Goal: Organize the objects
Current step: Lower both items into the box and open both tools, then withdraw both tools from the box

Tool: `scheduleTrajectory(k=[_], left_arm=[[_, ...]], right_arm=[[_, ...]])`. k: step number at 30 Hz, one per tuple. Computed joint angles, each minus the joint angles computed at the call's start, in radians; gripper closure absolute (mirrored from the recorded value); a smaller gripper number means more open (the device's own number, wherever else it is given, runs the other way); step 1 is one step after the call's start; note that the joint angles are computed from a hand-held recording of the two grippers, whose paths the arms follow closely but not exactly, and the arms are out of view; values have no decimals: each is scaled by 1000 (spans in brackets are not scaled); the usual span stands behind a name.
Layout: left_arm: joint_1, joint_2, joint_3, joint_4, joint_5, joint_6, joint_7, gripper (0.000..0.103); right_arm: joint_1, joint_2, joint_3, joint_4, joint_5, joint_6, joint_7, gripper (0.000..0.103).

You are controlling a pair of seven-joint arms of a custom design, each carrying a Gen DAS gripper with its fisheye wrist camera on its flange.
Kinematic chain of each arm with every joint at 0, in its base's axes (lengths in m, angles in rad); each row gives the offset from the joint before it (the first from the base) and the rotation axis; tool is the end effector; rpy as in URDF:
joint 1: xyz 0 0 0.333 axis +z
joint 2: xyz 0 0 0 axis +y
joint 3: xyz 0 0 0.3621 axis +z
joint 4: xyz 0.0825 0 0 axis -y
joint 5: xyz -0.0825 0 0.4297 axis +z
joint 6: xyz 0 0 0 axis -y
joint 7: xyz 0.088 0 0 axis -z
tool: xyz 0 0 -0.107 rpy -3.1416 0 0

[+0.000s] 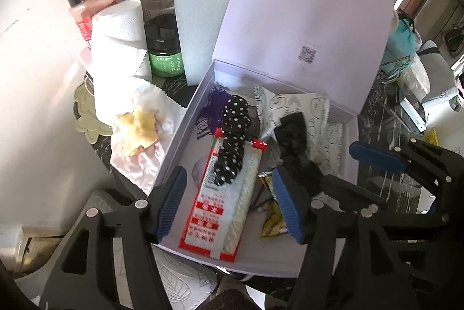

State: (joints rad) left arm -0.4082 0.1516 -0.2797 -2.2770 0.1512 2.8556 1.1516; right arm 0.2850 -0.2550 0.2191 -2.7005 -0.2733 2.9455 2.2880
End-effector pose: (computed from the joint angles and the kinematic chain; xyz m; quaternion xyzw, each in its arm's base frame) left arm 0.4627 -0.3876 0.3499 -0.5427 0.8117 -0.2059 0.0654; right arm 0.3898 0.2340 0.3704 -0.7005 0.6671 -0.1257 0.2200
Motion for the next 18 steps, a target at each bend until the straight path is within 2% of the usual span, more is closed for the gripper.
scheduleTrajectory(k=[7, 12, 18], left_arm=[[-39, -99, 7, -66, 134, 3, -204, 36], [-32, -159, -24, -94, 194, -18, -302, 36], [-24, -236, -74, -117, 295, -88, -452, 32]], right_arm=[[11, -134, 11, -74, 14, -33, 0, 54], [21, -233, 20, -120, 35, -71, -4, 53], [49, -359, 19, -172, 67, -134, -18, 53]])
